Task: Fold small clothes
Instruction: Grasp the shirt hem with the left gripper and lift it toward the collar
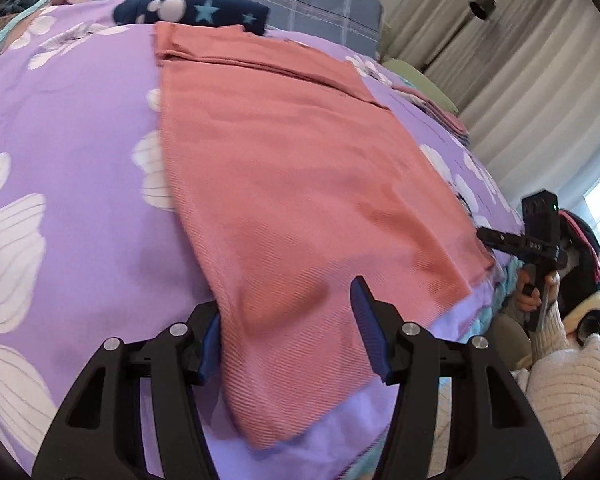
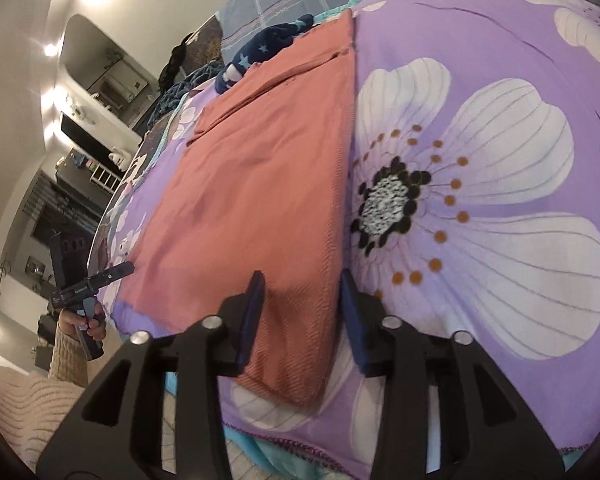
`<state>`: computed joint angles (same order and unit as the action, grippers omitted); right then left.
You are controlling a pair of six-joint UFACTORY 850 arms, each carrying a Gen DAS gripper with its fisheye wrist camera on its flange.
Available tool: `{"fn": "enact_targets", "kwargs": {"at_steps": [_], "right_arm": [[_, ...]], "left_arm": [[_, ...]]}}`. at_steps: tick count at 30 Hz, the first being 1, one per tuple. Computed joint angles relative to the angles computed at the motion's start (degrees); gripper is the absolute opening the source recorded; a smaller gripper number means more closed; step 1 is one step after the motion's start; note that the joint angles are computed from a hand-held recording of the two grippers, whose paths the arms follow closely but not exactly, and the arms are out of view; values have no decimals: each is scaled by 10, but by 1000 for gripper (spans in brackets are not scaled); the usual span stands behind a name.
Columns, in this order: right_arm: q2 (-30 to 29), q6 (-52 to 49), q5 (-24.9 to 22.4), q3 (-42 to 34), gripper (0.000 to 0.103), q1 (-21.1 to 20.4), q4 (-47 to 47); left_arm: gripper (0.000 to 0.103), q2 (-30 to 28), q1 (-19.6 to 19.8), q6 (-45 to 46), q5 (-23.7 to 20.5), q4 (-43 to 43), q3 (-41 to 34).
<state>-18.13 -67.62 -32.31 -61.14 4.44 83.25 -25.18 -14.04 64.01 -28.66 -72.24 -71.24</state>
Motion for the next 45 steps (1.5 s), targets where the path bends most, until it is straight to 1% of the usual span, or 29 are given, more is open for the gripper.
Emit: {"fn": "enact_targets", "kwargs": {"at_steps": [1,2,3,4,5,6,9,10,11,13,15,17,18,19,20,21,24,26,27,28,29,30,32,36,38,39,42,44,45], "right_arm": [[-2,-6,0,-2,47,1,1],[-5,-10,3,-6,47,4,2],[-16,-5,10,-20,47,8,-1],[-23,4,14,-30,47,11,-6],[-27,12,18,-37,47,13,-11],[-28,20,23,-42,47,15,-18],[-19,24,25,-33,47,13,-27],[-16,22,24,-28,47,10,-26],[-10,19,21,-19,47,5,-19],[-1,10,12,-5,47,-2,-3],[3,7,1,3,47,-6,6],[3,7,-4,4,49,-4,4],[4,10,-10,6,51,-3,-1],[7,12,-15,8,54,-1,-9],[10,17,-18,10,55,3,-23],[13,25,-14,12,55,6,-38],[24,49,8,16,55,18,-77],[23,42,12,17,56,19,-67],[18,22,15,16,45,20,-40],[14,12,18,15,23,21,-25],[5,22,22,8,13,24,-20],[-3,31,19,-1,6,24,-13],[-3,4,-3,4,5,16,42],[42,-103,-27,33,4,-1,165],[68,-153,-38,46,4,-7,214],[83,-183,-45,54,4,-10,240],[122,-242,-41,71,4,-8,286],[149,-269,-53,88,4,-11,303],[173,-285,-57,102,4,-14,308]], "left_arm": [[55,-4,-3,2,4,2,-5],[42,-11,-7,-2,10,6,-13],[35,-18,-10,-16,15,17,-23],[16,-23,-10,-28,18,23,-30],[7,-26,-9,-40,20,29,-34],[7,-22,-7,-39,22,18,-33],[6,18,-6,24,63,-41,3],[6,29,-3,40,65,-54,12],[6,35,-1,40,64,-51,16],[4,37,1,0,60,-7,19],[3,26,-1,-50,52,42,16],[4,19,-1,-52,45,39,19],[6,17,2,-37,39,15,23],[13,19,4,-18,35,-11,28],[26,19,7,-8,28,-30,31],[32,21,9,-11,25,-36,35],[35,27,5,-7,30,-36,44],[36,27,2,-3,32,-42,44],[35,24,2,2,32,-48,43],[21,23,2,6,34,-51,42],[6,21,2,3,35,-49,39],[6,20,4,4,30,-55,37],[5,32,5,40,35,-91,48],[5,68,3,142,34,-189,60],[5,91,4,217,19,-260,70],[5,99,4,237,13,-279,73],[5,134,0,296,3,-326,91],[5,160,-3,311,-7,-340,106],[5,179,-5,317,-9,-345,118]]}}
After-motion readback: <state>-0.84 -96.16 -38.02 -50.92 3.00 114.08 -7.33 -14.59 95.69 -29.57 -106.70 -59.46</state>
